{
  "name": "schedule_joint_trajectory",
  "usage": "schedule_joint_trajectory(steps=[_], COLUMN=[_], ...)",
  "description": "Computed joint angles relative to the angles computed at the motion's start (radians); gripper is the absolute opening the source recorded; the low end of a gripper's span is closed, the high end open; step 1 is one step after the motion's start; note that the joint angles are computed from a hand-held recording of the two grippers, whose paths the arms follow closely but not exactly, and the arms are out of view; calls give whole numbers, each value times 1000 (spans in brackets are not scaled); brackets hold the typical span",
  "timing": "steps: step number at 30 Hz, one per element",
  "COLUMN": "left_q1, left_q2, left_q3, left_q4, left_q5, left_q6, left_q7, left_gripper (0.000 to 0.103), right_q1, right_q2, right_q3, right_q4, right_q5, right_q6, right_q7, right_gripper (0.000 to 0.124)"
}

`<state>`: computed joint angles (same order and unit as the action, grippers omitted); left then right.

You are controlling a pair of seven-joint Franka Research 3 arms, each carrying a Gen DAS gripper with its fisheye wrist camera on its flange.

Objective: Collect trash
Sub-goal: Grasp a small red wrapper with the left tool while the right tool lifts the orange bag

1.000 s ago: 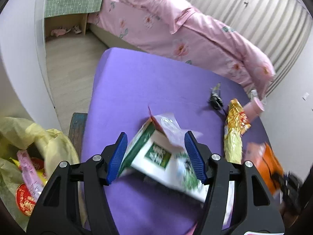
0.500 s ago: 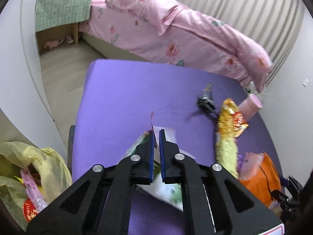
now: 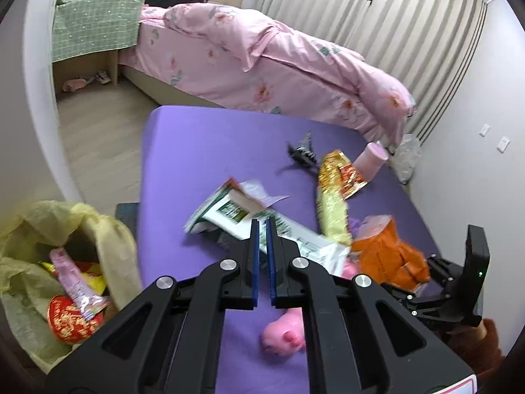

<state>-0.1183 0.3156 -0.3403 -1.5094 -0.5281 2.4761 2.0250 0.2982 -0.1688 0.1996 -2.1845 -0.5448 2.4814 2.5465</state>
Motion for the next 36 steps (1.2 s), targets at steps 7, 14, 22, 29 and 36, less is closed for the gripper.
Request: schedule_joint_trajectory(steps=[7, 14, 22, 29, 36], left_q1=[13, -5, -111, -138, -66], left_q2=[16, 89, 264, 338, 198], left_q3=[-2, -8, 38, 19, -43], left_q4=[-6, 76, 309, 415, 228], left_q5=[-25, -11, 258, 369, 294], left_q6=[-18, -5, -42, -95, 12], left_q7=[-29, -54, -264, -311, -184], left_gripper=[15, 46, 46, 4, 1], right_q1=[6, -10, -100, -172, -203], right_q2=[-15, -82, -219, -289, -280], right_q3=[7, 31, 76, 115, 150], right_q4=[-15, -75, -163, -192, -162], right_q5=[-11, -61, -109, -119, -141], right_q6=[-13, -11, 20, 58, 71], right_q7=[1, 64, 190, 247, 245], right_gripper=[62, 25, 22, 22, 22])
